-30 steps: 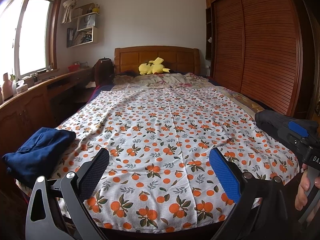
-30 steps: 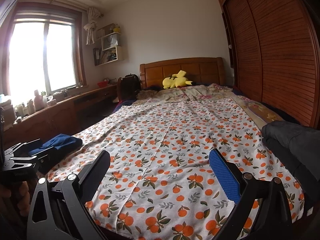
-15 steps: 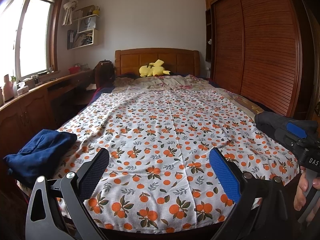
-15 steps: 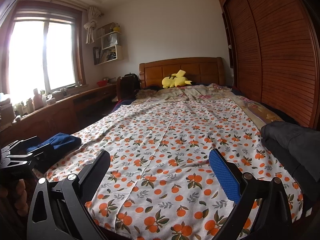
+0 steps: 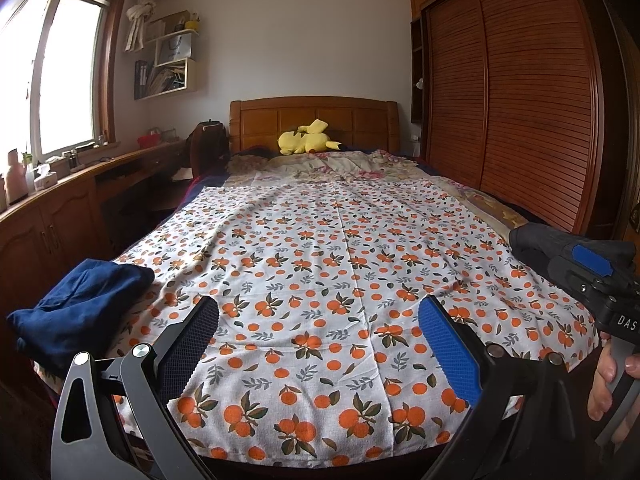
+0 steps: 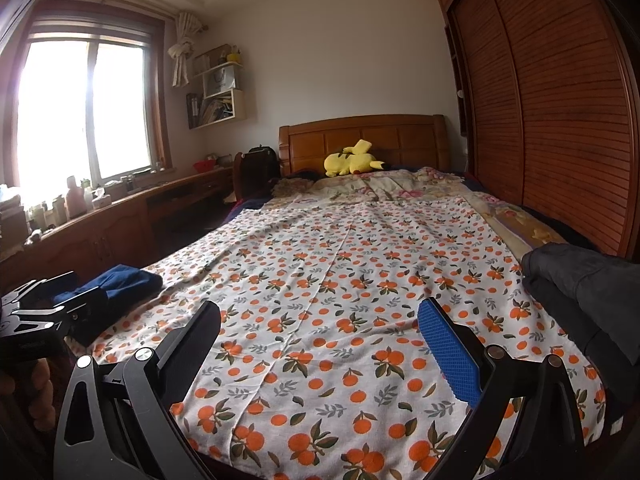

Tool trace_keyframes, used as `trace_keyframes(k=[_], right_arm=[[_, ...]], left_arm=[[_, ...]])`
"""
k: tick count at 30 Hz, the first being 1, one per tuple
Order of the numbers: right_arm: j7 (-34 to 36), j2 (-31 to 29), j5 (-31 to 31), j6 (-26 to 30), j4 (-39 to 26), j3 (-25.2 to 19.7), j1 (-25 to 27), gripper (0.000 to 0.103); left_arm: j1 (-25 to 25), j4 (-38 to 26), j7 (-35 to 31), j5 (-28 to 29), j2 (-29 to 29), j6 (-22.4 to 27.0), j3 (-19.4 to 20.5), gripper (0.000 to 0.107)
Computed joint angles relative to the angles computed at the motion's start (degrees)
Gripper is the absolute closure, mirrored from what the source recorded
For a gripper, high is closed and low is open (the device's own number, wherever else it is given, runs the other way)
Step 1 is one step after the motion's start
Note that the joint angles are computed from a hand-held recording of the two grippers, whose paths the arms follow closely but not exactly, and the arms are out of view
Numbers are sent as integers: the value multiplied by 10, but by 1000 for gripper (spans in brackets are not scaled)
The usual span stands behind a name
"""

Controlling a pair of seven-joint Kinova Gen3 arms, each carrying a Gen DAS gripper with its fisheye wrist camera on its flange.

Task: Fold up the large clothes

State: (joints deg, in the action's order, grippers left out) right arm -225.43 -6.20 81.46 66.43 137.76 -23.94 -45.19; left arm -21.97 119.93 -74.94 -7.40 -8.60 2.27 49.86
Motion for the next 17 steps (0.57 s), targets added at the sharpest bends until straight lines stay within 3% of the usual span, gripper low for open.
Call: trace_keyframes(k=[17], right_arm=[[1,0,-1,1,0,0,0,8]], left_arm=[[2,-1,-3,1,1,0,-3,7]])
